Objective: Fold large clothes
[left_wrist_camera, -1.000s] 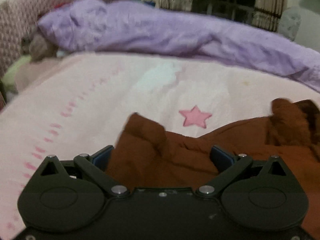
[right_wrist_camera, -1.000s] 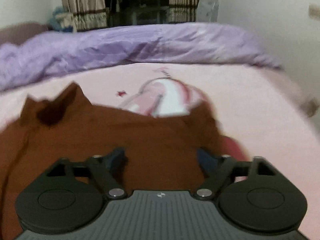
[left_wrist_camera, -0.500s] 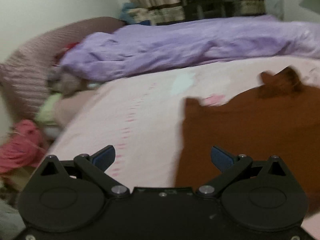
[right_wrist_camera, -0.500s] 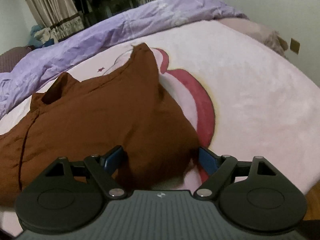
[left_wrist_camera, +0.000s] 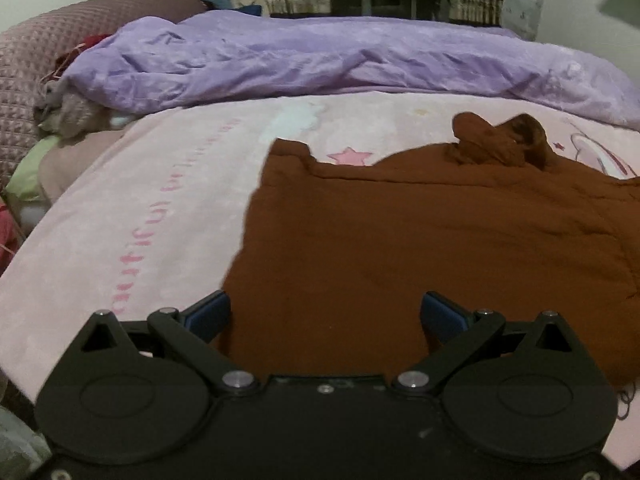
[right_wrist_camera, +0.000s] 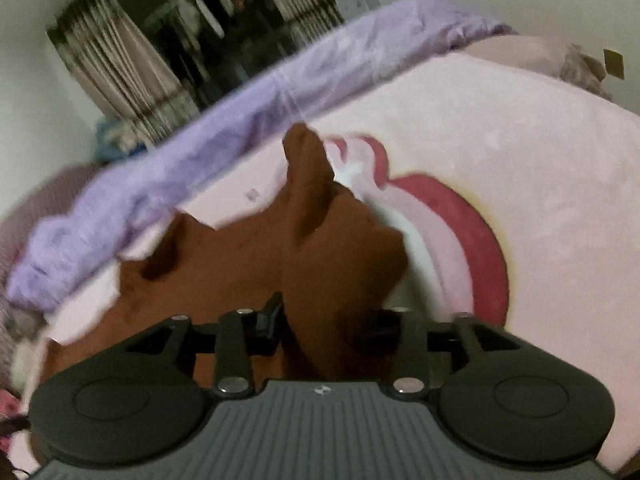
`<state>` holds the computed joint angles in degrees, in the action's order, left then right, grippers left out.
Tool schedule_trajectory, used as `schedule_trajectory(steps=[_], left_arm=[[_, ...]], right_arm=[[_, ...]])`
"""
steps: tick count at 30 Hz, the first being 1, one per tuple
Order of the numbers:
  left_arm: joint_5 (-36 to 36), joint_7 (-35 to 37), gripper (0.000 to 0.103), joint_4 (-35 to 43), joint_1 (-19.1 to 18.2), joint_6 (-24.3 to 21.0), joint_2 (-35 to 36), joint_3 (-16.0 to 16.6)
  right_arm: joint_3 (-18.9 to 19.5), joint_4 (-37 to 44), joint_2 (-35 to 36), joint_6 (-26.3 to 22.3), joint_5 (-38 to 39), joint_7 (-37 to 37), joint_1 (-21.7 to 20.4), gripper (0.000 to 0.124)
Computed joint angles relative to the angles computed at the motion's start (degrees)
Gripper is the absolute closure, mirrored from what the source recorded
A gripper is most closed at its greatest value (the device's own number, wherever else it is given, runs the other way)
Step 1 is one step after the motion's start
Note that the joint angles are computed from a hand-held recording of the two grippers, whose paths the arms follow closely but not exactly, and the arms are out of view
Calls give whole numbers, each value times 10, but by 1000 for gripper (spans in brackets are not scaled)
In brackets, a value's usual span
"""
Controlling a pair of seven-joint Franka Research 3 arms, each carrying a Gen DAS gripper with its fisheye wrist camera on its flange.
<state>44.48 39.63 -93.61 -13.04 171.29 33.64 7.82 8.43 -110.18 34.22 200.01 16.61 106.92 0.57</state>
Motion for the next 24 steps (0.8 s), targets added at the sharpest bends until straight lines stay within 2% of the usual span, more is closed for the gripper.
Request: schedule_trajectory(steps=[1,2,4,5,8,11,12,15,18,21,24], left_arm=[[-6,11,0,5,6,-8,2,-8],[-8,17,0,10,7,-9,6,-11],[-1,15,0,16,-3,-13,11,-2],[2,13,0,21,-6,-16,14,0],[1,12,0,25,0,-12,17,0],[-10,17,0,34,7,-18,25,-6],[-12,19,0,35,8,-18,26,-7],[-16,22,0,45,5,-27,32,-5],[-15,23,0,59,2,-43,36,-1],[-10,15,0,62,2,-58,32,3],[-20,16,0,56,20,-56,25,-11]], right_arm=[[19,17,20,-1,-17,6,-23,66],[33,23,34,24,-26,14,-36,70],[25,14,24,31,-42,31,-30,86],[5,-1,10,50,-18,3,-4,91],[-82,-29,-29,70,63,-75,104,93],[-124,10,-12,9,132,-116,145,93],[-149,27,0,-10,163,-126,172,94],[-193,37,13,29,210,-167,240,94],[-243,77,28,21,260,-241,304,97],[-217,102,26,61,256,-262,308,101],[-144,118,15,118,178,-246,274,103]])
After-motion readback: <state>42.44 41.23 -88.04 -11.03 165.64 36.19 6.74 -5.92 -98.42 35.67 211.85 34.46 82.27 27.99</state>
